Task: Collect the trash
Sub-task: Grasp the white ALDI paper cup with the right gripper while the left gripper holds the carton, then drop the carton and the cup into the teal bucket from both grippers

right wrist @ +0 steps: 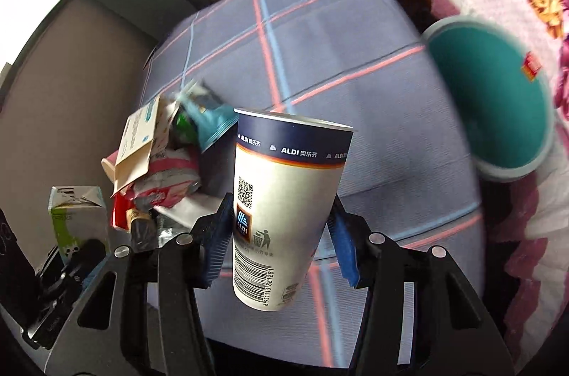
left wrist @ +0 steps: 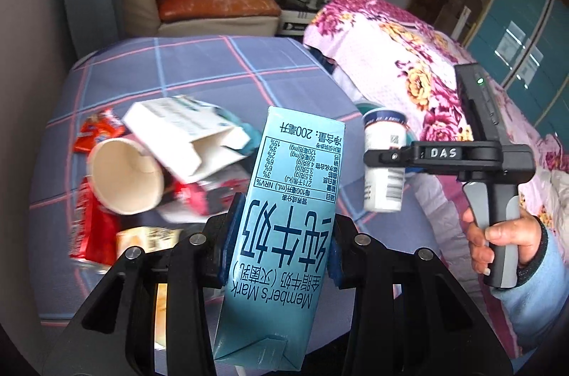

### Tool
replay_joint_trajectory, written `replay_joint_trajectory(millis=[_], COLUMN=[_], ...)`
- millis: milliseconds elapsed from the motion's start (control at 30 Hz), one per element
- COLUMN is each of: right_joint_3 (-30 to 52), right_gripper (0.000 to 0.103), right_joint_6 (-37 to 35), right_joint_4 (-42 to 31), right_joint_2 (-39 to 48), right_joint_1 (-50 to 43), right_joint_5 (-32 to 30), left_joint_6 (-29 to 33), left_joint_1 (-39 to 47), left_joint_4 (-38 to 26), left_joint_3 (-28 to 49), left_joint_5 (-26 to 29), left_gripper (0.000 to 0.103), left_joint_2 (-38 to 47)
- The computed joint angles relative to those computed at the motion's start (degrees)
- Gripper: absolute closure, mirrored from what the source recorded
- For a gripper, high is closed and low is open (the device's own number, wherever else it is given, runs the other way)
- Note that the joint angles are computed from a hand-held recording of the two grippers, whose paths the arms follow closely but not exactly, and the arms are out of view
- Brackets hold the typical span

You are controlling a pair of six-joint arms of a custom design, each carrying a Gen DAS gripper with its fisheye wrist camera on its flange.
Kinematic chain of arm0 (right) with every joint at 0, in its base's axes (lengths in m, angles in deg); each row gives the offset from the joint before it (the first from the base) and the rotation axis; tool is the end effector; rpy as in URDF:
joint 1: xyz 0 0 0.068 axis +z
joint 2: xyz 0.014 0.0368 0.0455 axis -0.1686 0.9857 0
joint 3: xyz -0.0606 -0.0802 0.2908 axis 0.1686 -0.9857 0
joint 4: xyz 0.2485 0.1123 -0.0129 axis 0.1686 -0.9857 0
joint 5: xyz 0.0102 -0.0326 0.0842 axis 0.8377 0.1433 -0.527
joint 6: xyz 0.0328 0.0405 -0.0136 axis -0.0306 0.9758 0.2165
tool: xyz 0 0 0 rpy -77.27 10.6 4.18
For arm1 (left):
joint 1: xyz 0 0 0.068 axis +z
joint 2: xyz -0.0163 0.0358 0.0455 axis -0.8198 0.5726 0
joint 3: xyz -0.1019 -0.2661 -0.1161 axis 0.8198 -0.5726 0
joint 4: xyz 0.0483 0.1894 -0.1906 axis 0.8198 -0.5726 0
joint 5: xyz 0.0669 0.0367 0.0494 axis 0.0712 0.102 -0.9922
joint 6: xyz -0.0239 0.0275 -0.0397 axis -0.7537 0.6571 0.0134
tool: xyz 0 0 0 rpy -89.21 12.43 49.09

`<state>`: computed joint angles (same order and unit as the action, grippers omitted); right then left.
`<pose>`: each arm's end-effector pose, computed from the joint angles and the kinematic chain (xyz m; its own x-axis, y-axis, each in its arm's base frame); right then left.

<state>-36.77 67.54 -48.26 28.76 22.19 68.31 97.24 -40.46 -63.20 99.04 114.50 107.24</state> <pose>0.2143 0.1384 0.0680 -0.9060 0.2734 -0.3232 0.0951 0.8754 0.4740 0.1888 0.0305 0.1031 -0.7792 0.1973 -0.5950 0.3907 0.8951 -0.2149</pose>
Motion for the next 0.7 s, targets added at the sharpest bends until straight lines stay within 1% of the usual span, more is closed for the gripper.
replay_joint_trajectory(millis=[100,133,167,200,267,300,333,433,500,600,700], right_joint_3=[-3.9,-4.0,-4.9,-5.9,-7.0,-7.3,-7.3,-6.8,-6.2,-5.1,-3.7], right_gripper=[0.054,0.054,0.054,0.054,0.054,0.054,0.054,0.054,0.054,0.054,0.054], right_joint_6=[-4.1,-5.1,-6.7,-9.0,-13.7,-15.6,-17.9,-24.3,-26.9,-29.7,-30.6], right_joint_4=[1.4,2.1,2.5,2.4,2.5,2.5,2.2,1.2,1.1,1.6,2.8], right_joint_2=[-2.8,-2.3,-2.8,-3.7,-4.3,-4.2,-3.9,-2.9,-1.6,0.6,3.0], right_joint_1=[-8.2,-10.5,-13.7,-17.5,-25.4,-28.4,-32.0,-41.0,-44.5,-48.3,-50.0], right_joint_5=[-1.0,-1.3,-1.8,-2.2,-3.9,-4.7,-5.6,-8.2,-9.4,-9.9,-9.6], left_joint_6=[-9.6,-12.9,-15.1,-18.5,-22.2,-24.8,-26.1,-30.1,-31.6,-32.9,-33.9], left_joint_1=[-12.1,-16.9,-20.1,-25.3,-31.0,-35.1,-37.1,-43.3,-46.1,-49.6,-51.5], left_joint_4=[6.7,9.0,10.3,11.8,13.0,13.7,14.0,12.8,10.7,7.3,4.6], left_joint_3=[0.1,0.6,1.2,2.9,5.7,8.3,9.9,17.8,23.2,31.9,38.5], left_joint_5=[-4.7,-6.8,-8.4,-10.6,-13.1,-15.2,-16.2,-18.1,-18.5,-19.6,-19.5], left_gripper=[0.062,0.062,0.062,0.062,0.062,0.062,0.062,0.062,0.062,0.062,0.062], left_joint_2=[3.6,5.0,6.1,8.4,11.3,14.1,15.9,23.3,27.8,34.9,39.8])
